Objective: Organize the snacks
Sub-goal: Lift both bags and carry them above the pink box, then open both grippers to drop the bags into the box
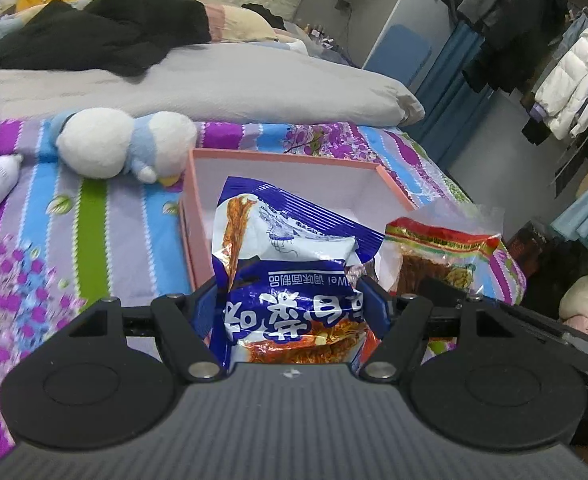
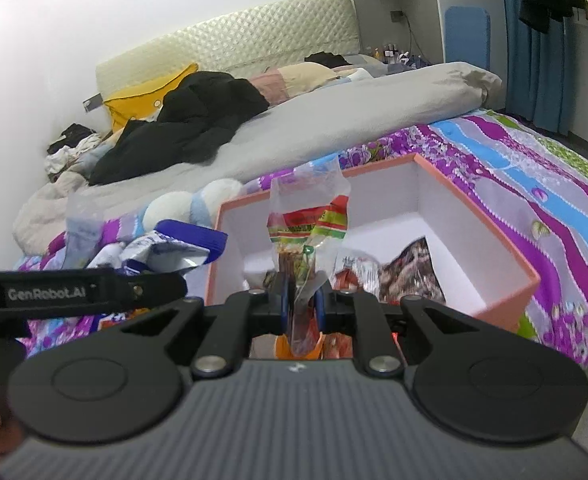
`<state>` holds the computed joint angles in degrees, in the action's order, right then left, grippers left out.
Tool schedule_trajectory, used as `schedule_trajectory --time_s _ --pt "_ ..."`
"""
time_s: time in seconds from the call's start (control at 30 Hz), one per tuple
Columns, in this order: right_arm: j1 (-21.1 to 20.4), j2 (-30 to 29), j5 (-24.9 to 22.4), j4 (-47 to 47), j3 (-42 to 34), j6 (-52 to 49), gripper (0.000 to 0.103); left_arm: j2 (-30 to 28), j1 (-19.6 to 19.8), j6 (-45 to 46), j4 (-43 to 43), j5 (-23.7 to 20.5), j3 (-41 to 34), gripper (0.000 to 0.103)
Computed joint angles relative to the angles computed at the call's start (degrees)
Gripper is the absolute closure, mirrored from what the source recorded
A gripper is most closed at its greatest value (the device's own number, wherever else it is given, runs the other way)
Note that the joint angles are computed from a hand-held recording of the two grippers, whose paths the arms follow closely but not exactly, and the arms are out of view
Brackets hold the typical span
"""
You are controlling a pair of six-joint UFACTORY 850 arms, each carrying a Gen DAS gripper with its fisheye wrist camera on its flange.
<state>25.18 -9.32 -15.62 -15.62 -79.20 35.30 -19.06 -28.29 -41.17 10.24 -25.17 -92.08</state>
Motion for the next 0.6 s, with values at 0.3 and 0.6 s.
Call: schedule_trajectory --time_s 0.3,0.6 --pt "-4.01 -9.19 0.08 10.25 -7.45 -11.68 0.086 -14.30 1.97 7.09 -5.33 -5.48 -16.96 0.029" --pt "-5.41 -13.62 -1.86 21.13 -9.66 -21.76 0.072 -21.70 3.06 11.40 -8.74 -10.23 -25.76 0.028"
